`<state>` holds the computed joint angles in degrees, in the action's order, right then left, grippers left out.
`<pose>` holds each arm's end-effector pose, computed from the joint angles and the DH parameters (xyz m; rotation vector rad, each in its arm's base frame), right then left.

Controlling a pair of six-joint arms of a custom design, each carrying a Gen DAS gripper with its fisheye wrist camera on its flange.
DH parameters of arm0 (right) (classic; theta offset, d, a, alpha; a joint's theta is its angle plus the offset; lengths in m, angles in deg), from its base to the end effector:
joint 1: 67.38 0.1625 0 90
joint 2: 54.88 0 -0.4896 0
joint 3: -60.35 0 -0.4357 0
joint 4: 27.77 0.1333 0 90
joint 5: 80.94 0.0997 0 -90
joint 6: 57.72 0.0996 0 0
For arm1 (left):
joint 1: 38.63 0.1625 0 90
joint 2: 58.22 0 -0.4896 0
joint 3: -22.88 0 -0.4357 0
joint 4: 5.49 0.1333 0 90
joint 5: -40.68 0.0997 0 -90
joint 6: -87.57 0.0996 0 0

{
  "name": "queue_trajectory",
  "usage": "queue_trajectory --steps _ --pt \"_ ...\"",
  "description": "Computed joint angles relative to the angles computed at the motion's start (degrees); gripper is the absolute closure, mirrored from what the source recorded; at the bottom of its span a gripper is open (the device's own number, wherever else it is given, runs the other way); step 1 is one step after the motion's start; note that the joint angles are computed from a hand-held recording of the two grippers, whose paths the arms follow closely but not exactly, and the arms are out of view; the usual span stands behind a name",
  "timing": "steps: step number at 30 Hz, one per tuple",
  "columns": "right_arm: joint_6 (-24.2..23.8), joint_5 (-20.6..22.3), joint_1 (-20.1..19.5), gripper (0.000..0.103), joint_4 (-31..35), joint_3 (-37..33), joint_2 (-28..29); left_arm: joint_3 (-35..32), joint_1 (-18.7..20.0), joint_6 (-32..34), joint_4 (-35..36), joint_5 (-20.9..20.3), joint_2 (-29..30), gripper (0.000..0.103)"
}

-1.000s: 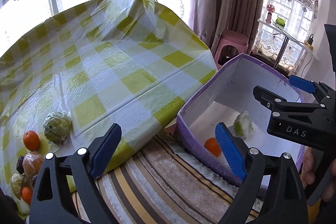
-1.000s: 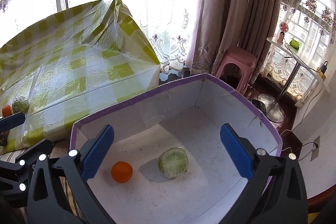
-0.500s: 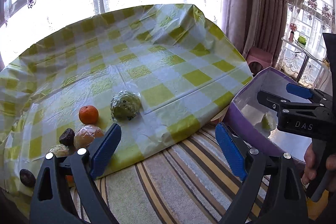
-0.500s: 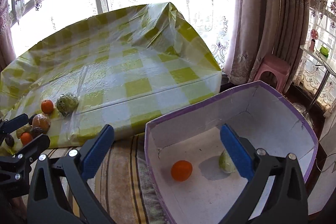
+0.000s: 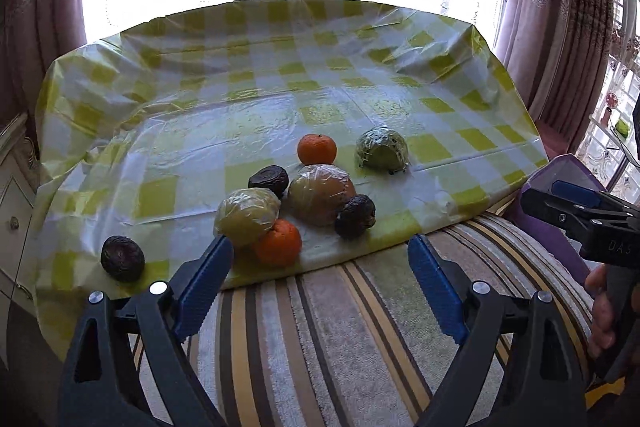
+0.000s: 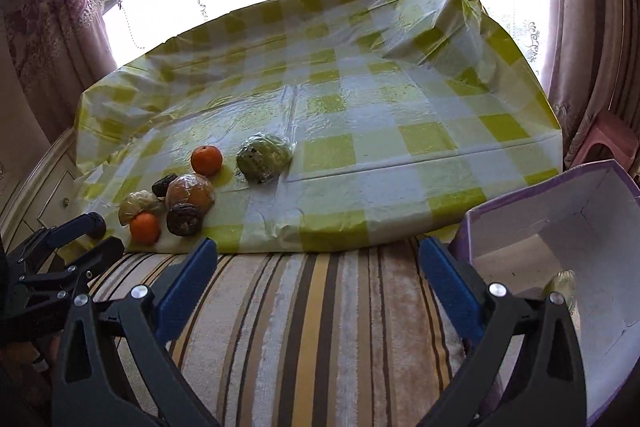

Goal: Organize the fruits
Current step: 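Move both open tools back from the box toward the fruits, then grasp a dark brown fruit with the left tool while the right grasps another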

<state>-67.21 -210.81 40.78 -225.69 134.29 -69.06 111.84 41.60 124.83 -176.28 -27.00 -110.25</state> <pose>0.3208 -0.7552 -0.0707 0.1876 -2.3221 1.0878 0.0354 -0.8029 0.2893 0.8034 2.3368 -0.8479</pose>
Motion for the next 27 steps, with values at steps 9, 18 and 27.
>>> queue_trajectory --steps 9,18,27 --pt "-0.21 3.52 0.74 0.002 8.84 -7.28 3.91 -2.72 2.85 3.96 -5.4 6.85 0.49 0.036" --pt "-0.33 5.34 0.94 0.009 20.18 -17.42 8.71 -5.86 4.33 6.63 -5.85 10.54 1.58 0.049" --pt "-0.52 6.89 0.58 0.018 28.42 -25.61 12.14 -9.63 4.64 12.26 -7.67 14.94 4.26 0.051"
